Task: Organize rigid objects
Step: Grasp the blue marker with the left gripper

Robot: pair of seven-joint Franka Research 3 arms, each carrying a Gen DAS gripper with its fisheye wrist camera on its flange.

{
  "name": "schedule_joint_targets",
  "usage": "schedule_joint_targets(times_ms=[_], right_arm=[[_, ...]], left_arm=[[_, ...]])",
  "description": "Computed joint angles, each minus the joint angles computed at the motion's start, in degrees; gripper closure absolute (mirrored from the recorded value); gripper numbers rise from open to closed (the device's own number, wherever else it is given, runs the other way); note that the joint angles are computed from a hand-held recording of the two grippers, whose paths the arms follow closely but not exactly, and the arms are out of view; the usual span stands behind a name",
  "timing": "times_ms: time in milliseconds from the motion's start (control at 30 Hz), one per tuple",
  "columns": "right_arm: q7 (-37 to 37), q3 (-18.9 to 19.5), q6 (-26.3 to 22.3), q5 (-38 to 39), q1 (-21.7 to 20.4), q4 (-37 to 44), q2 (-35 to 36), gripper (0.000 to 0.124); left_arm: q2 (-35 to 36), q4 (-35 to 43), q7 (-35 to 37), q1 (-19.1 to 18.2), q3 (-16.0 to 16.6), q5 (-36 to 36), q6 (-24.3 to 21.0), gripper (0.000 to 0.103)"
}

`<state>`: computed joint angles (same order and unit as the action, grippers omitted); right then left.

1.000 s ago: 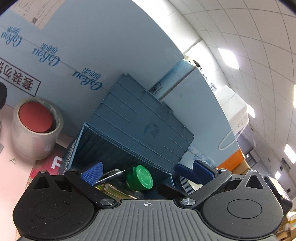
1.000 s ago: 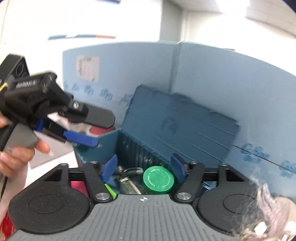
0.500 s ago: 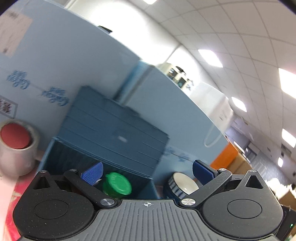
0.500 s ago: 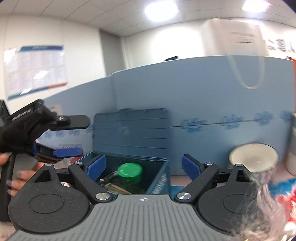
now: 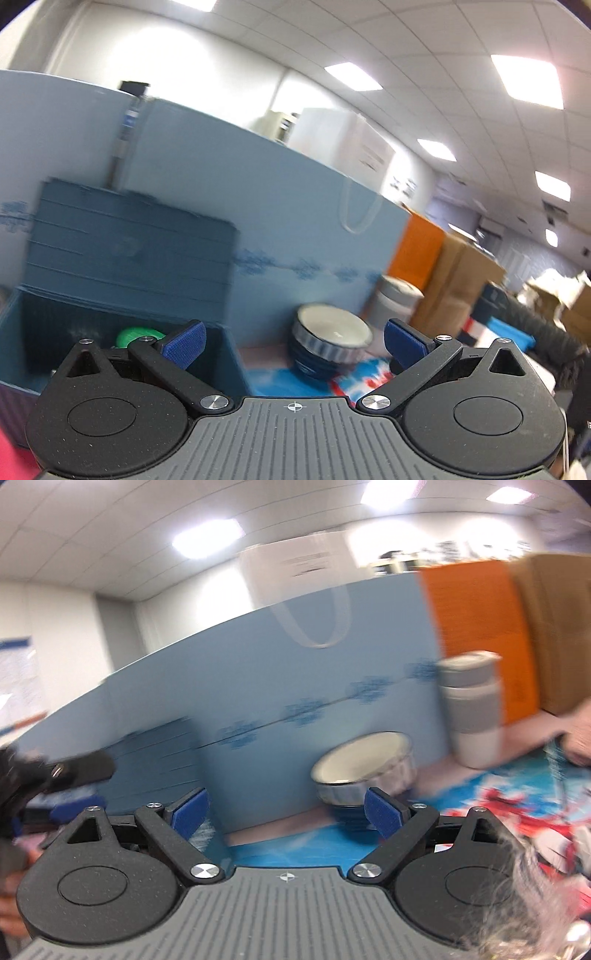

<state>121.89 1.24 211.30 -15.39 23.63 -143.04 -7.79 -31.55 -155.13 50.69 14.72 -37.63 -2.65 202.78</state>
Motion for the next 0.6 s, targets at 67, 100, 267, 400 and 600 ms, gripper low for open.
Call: schedule_joint_targets(times_ms=[67, 100, 267, 400, 600], right_arm=[[1.76, -0.50, 0.55, 2.35, -0.53, -1.07, -0.21, 0.033], [3.15, -0.96, 1.03, 2.75, -0.73, -1.68, -0.32, 0.033], [10.37, -2.53, 2.77, 2.02, -2.21, -3.04, -0.09, 0.033], [6.54, -0.32, 2.76, 9.69, -3.57, -4.43, -0.71, 0.033], [15.03, -3.25, 2.09, 5.04, -3.90, -4.30, -0.14, 0.033]], left_arm=[[2.30, 1.04, 0.83, -2.01, 1.08, 1.84, 0.26, 0.001], [3.55, 1.72, 1.26, -3.09, 1.62, 2.47, 0.13, 0.001], [6.64, 4.39, 4.18, -5.18, 0.12, 3.53, -2.57, 0.001], [10.18, 8.53, 5.20, -5.79, -0.90, 6.42, -10.21, 0.006], [20.51, 18.04, 2.66, 0.19, -6.74, 11.61, -20.29, 0.022]])
